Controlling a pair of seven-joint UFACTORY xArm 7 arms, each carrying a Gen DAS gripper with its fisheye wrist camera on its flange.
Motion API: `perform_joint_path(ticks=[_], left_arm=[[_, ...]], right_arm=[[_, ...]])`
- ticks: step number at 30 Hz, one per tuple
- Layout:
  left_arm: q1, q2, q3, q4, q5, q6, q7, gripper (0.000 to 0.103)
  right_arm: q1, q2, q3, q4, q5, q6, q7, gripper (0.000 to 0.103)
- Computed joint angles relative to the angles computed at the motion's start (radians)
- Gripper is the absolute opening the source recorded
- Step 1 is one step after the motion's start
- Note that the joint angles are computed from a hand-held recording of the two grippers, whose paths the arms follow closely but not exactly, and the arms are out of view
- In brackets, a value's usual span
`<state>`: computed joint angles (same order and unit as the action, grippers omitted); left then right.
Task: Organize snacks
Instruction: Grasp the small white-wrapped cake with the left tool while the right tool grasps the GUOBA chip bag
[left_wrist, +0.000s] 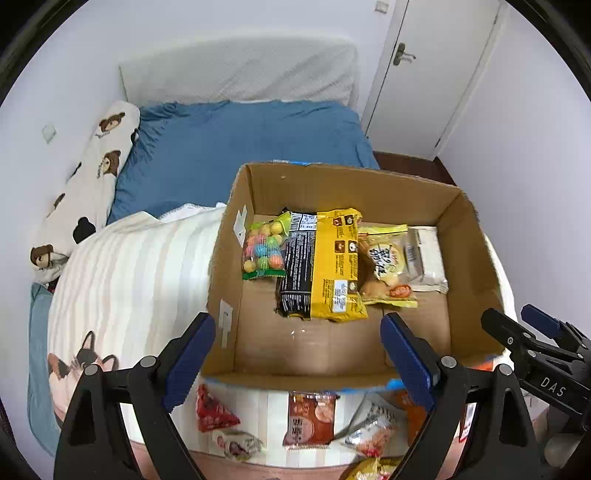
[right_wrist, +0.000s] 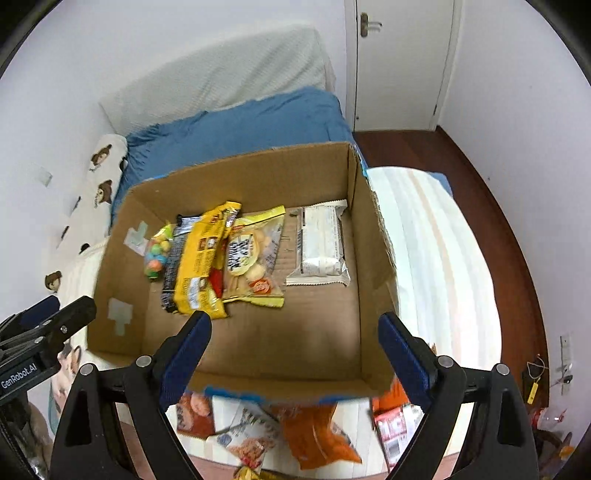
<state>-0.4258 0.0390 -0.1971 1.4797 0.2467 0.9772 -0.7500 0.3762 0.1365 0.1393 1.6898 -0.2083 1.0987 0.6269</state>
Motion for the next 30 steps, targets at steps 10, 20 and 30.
perform_joint_path(ticks=[10,20,30], left_arm=[[-0.011,-0.160,-0.051,-0.199,-0.058,0.025,-0.053,0.092],[-0.029,-0.241,-0.065,-0.478,-0.199,0.057,-0.115,0.092],[0.051,-0.411,-0.021,-0.649,-0.258,0.066,-0.134,0.092]], right_arm=[[-0.009,-0.219,0.038,-0.294,0.191,-0.037,0.027,0.094],[0.035,-0.309,0.070,-0.685,0.496,-0.123,0.068,0.093],[0.099,-0.379,0.074,-0.910,0.748,-0.368,0.211,0.057]])
